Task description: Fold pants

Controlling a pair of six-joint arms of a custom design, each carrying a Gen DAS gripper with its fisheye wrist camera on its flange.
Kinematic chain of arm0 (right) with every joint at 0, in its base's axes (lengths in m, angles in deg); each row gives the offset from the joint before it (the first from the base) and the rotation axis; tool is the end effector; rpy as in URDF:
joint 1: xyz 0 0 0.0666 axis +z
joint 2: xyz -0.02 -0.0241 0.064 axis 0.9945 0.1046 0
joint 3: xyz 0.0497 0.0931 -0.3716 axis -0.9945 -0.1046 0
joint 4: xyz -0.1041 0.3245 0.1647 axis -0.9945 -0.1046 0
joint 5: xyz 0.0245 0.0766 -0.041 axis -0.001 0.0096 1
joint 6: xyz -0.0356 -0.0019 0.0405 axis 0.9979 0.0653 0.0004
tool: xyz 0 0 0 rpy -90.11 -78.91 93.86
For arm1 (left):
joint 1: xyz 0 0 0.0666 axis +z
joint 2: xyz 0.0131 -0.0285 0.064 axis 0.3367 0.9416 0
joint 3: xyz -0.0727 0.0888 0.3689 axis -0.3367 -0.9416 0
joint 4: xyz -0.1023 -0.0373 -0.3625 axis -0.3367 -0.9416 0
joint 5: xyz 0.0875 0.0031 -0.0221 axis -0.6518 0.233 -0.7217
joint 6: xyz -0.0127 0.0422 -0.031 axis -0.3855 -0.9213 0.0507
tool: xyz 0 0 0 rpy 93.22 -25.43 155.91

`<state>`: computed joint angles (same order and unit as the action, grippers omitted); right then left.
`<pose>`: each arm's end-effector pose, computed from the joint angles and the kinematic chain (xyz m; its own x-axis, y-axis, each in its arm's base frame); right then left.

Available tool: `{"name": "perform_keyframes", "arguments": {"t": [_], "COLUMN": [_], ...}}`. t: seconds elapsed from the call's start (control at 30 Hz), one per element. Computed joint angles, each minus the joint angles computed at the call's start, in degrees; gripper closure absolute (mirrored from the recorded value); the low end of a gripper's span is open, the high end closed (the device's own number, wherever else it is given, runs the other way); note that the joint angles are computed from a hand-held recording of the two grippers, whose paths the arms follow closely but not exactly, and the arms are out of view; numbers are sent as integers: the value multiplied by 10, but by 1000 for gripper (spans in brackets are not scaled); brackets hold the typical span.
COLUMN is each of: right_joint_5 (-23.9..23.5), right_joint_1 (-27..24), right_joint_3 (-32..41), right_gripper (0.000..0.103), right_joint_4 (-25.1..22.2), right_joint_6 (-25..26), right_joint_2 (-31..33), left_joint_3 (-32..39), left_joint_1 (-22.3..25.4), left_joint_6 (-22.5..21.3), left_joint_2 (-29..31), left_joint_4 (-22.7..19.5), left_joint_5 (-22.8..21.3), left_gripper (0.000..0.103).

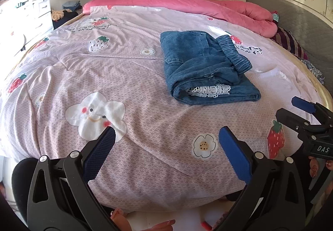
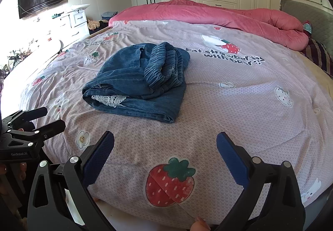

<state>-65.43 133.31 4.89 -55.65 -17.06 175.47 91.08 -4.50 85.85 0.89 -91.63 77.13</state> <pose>0.3432 0.3779 0.3234 -0.6582 -0.1082 -0.7450 -0.2523 0.9641 0.0829 0.3385 -0.1466 0.3408 -0.7034 0.0515 -0.7090 0.1407 0.9877 -0.0679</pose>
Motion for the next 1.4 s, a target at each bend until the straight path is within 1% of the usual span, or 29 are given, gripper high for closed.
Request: {"name": "perform_keyframes", "arguments": {"t": [0.97, 1.17, 1.4], "right_joint_5": [2, 6, 11], "right_joint_1": [-3, -4, -4], "right_joint_3": [9, 11, 11], "right_gripper": [5, 5, 5], "right_joint_4": [-14, -23, -26], "right_joint_6": [2, -2, -4], "right_joint_2": [8, 10, 11], "left_joint_3": [2, 3, 5], "left_joint_1": [-4, -12, -12], "left_joint_6": [-5, -16, -11], "left_joint_2": [0, 2, 3], "left_joint_4": [3, 4, 2], "left_joint_5": [-7, -24, -25], "left_gripper": [9, 9, 9]}}
